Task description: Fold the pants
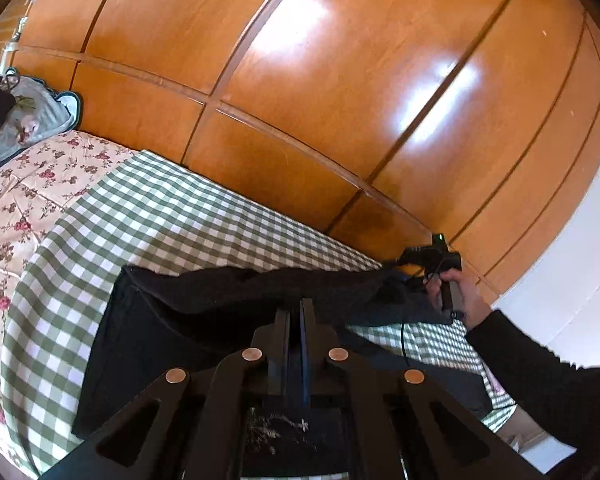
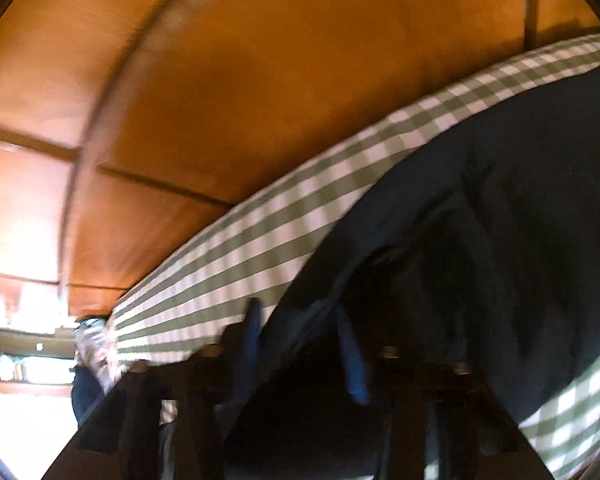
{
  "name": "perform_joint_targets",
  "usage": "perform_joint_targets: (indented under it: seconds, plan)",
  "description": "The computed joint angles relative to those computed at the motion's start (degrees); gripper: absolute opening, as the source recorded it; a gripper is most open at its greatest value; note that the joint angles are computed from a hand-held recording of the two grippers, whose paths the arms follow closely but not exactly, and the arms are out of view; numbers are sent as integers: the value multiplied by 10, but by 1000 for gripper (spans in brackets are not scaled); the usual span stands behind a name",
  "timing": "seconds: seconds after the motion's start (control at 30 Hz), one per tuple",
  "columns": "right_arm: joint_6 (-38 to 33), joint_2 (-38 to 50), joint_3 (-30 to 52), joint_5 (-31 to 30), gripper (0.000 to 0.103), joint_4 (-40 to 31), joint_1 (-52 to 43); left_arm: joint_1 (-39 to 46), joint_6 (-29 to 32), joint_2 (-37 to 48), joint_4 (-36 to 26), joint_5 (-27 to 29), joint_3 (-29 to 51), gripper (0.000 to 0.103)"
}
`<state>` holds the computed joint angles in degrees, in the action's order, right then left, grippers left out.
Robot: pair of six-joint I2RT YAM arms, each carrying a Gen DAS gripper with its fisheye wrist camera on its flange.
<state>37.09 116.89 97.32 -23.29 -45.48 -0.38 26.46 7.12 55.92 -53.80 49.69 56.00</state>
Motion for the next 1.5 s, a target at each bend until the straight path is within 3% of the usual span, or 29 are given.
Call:
perform_joint_targets:
  seconds: [0.03, 0.13, 0.27, 0.37, 0.47, 0.63, 0.73, 0.87, 1.0, 1.07, 1.13, 1.27, 1.37, 1.43, 1.5]
  plan:
    - [-4, 2, 1, 0, 9, 6, -2, -8, -14, 16, 17, -17, 12, 3]
    - [-44, -31, -9, 19, 8, 20, 5, -26, -49, 70, 61, -61, 58, 3]
    - [-78, -143, -73, 13, 8, 66, 2, -35, -80, 137, 98, -103, 126, 3]
    - [-104, -261, -154, -19, 8, 95, -15, -29, -73, 172, 89, -119, 175, 3]
    - [-126, -385, -243, -57, 8, 106, -25, 2, -65, 179, 67, -97, 190, 3]
    - [-160, -594, -389, -85, 8, 58, -16, 80, 8, 125, 9, -58, 132, 3]
    - [-156, -709, -468, -99, 8, 8, -4, 151, 81, 95, -43, -35, 75, 3]
    - [-110, -822, -558, -63, 8, -33, 65, 230, 179, 76, -92, -39, -12, 3]
    - [-32, -868, -630, 24, 8, -20, 187, 271, 206, 86, -88, -59, -92, 4]
    - [-16, -875, -660, 35, 8, -9, 201, 307, 217, 105, -105, -57, -112, 12]
    - [-10, -880, -678, 47, 8, -11, 212, 359, 254, 135, -145, -41, -116, 23]
    - [-13, -886, -710, 39, 8, -2, 201, 479, 392, 209, -274, -6, -111, 27]
    - [-13, -879, -721, 40, 8, 12, 201, 510, 441, 232, -335, 15, -109, 33]
    - [-10, -891, -728, 47, 8, 14, 206, 495, 433, 234, -346, 31, -109, 46]
    - [-5, -894, -729, 52, 8, 14, 215, 443, 356, 223, -307, 41, -108, 47]
